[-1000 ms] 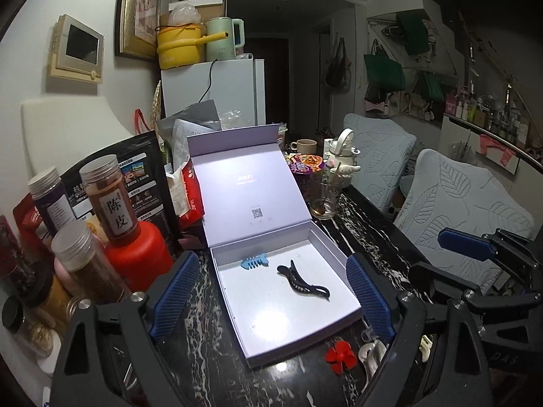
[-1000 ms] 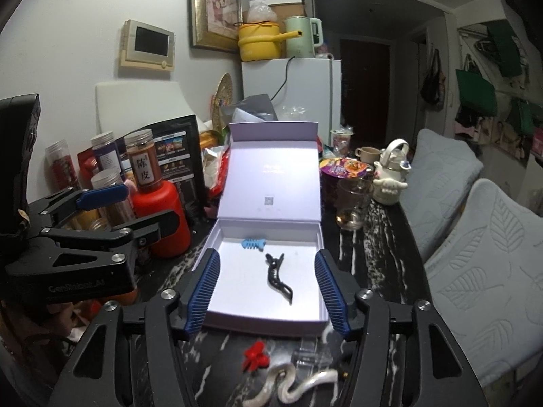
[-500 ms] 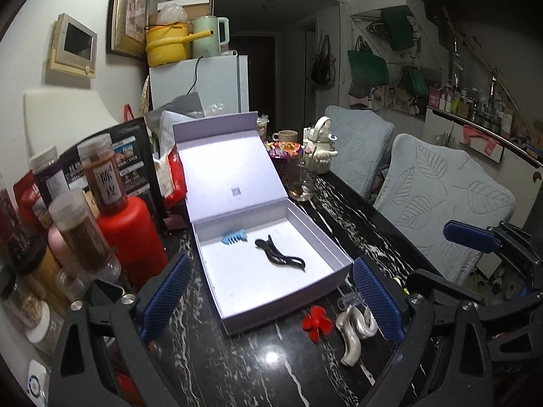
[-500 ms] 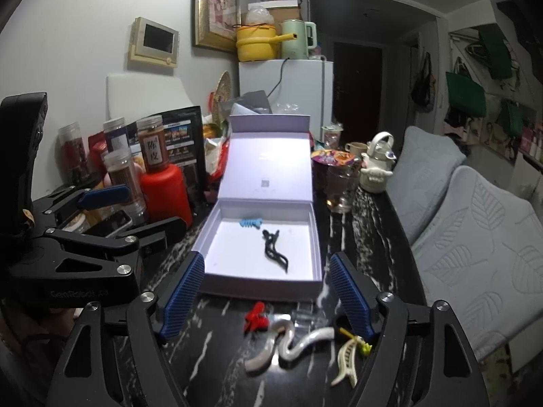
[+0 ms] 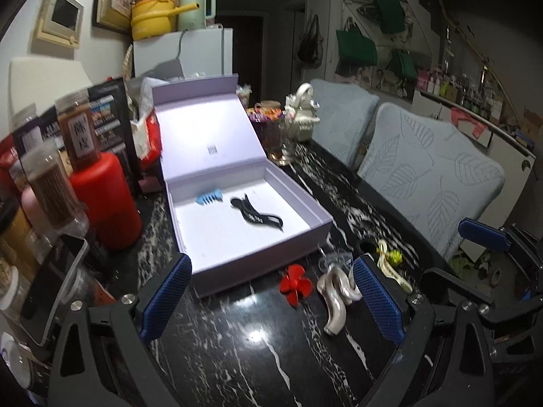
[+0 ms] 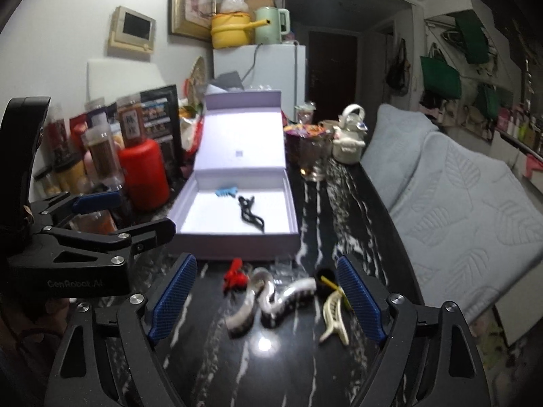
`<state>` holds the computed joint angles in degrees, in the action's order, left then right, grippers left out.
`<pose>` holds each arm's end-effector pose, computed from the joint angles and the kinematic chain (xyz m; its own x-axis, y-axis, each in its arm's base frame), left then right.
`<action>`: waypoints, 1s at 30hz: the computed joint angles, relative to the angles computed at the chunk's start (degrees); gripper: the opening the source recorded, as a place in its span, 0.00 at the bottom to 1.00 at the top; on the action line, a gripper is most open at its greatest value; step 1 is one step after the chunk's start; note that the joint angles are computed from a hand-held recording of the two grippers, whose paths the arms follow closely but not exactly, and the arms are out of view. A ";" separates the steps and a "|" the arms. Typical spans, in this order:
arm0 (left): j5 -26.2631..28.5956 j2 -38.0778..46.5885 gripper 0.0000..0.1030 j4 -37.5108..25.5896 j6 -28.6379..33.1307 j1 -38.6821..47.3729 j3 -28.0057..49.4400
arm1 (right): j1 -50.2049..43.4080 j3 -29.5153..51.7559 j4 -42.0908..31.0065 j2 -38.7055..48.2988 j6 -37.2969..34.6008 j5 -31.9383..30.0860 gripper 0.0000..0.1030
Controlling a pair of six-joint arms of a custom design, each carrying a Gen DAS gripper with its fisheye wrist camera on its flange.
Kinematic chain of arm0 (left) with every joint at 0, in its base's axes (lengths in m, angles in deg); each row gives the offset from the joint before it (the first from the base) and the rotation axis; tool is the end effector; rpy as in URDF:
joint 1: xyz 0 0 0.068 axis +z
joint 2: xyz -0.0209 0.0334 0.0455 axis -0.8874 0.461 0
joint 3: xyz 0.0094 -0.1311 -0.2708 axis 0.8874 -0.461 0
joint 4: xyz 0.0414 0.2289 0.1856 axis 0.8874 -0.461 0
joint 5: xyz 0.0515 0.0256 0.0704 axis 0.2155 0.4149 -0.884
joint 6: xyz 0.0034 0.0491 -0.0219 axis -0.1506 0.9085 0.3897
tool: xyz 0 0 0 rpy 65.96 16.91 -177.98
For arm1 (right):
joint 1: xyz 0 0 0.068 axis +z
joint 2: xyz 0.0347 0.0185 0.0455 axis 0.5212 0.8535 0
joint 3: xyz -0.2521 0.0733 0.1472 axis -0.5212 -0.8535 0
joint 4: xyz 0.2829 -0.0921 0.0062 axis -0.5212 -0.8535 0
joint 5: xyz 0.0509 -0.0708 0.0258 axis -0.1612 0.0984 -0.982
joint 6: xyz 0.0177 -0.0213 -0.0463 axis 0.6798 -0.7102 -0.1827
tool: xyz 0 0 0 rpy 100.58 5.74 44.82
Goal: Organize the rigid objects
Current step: 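Withdraw both open tools from the box back over the table, then grasp the pearl-white wavy clip with the left tool while the right tool grasps the cream claw clip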
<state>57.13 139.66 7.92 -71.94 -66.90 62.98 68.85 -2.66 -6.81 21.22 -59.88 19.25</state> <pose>0.2407 -0.0326 0.1492 -0.5257 0.2924 -0.7989 0.5361 0.8430 -0.0443 0.1564 0.0947 0.1621 -0.5485 0.0559 -0.8343 0.0845 0.9964 0.0112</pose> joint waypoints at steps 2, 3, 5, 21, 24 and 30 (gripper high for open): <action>-0.22 1.45 0.95 0.81 0.26 -0.78 -0.43 | 0.68 -1.17 0.73 0.59 1.36 0.54 0.83; -0.22 2.05 0.95 1.07 0.42 -1.11 -0.59 | 0.50 -1.62 1.03 0.62 1.58 0.30 0.83; -0.26 3.06 0.95 1.65 0.59 -1.85 -1.03 | 0.76 -3.01 1.86 0.90 2.69 0.12 0.83; -4.11 16.47 0.95 9.23 -3.20 -12.15 -0.18 | -12.12 -11.93 6.90 -2.32 1.47 -9.37 0.83; -5.53 19.18 0.95 10.82 -4.30 -14.60 0.49 | -15.65 -13.07 8.17 -1.98 0.05 -11.54 0.83; -7.47 24.98 0.95 12.39 -5.84 -18.56 2.69 | -25.25 -15.37 12.14 -0.87 -3.46 -18.05 0.83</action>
<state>49.67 164.63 20.31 -77.79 -85.45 65.67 43.60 -18.04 5.33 20.35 -63.34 1.20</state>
